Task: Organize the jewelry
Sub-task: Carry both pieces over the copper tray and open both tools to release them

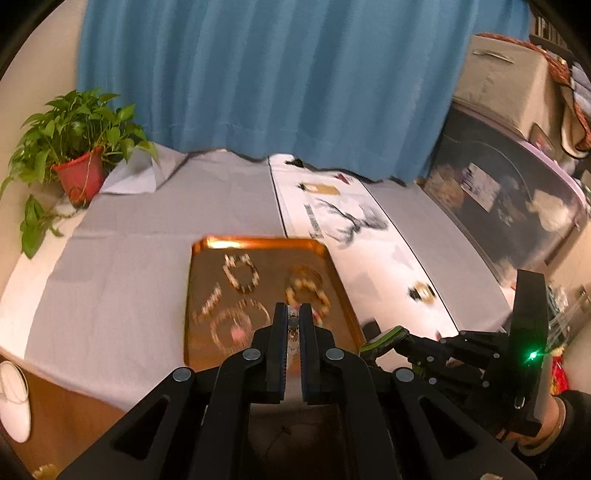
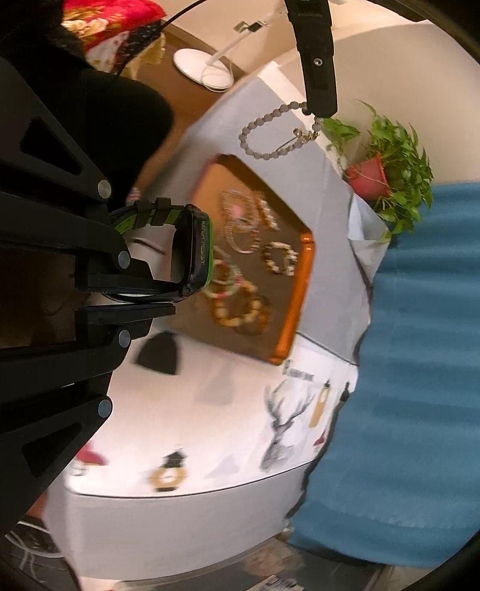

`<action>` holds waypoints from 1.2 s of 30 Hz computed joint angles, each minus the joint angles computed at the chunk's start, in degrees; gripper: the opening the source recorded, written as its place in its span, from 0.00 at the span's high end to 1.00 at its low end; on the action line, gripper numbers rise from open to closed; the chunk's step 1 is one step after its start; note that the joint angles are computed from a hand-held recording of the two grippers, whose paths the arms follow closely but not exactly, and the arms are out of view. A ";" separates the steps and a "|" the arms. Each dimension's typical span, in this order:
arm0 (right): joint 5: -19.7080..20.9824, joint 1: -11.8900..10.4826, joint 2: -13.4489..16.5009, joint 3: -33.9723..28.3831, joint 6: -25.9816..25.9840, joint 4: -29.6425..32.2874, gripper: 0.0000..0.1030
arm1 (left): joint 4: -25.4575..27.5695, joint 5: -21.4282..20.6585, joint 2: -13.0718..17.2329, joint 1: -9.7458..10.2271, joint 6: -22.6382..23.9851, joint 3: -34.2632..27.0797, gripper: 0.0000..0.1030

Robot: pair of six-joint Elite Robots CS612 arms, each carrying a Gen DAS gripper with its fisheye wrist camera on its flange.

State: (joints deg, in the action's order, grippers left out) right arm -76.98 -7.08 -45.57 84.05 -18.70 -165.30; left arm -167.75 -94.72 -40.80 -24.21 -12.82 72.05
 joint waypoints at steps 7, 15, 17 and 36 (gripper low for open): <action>1.05 1.20 7.11 -12.60 1.32 4.92 0.95 | 7.42 -1.06 7.04 1.59 1.14 -12.27 0.97; 0.69 2.03 15.40 -26.91 2.56 11.99 0.95 | 15.88 -1.45 15.46 2.72 2.85 -26.85 0.97; 0.47 2.13 17.32 -30.16 2.84 13.56 0.95 | 17.91 -1.31 17.69 2.84 3.49 -30.70 0.97; -6.36 1.95 17.12 -28.10 4.28 10.50 0.32 | 21.65 11.10 16.50 1.06 1.64 -25.24 0.13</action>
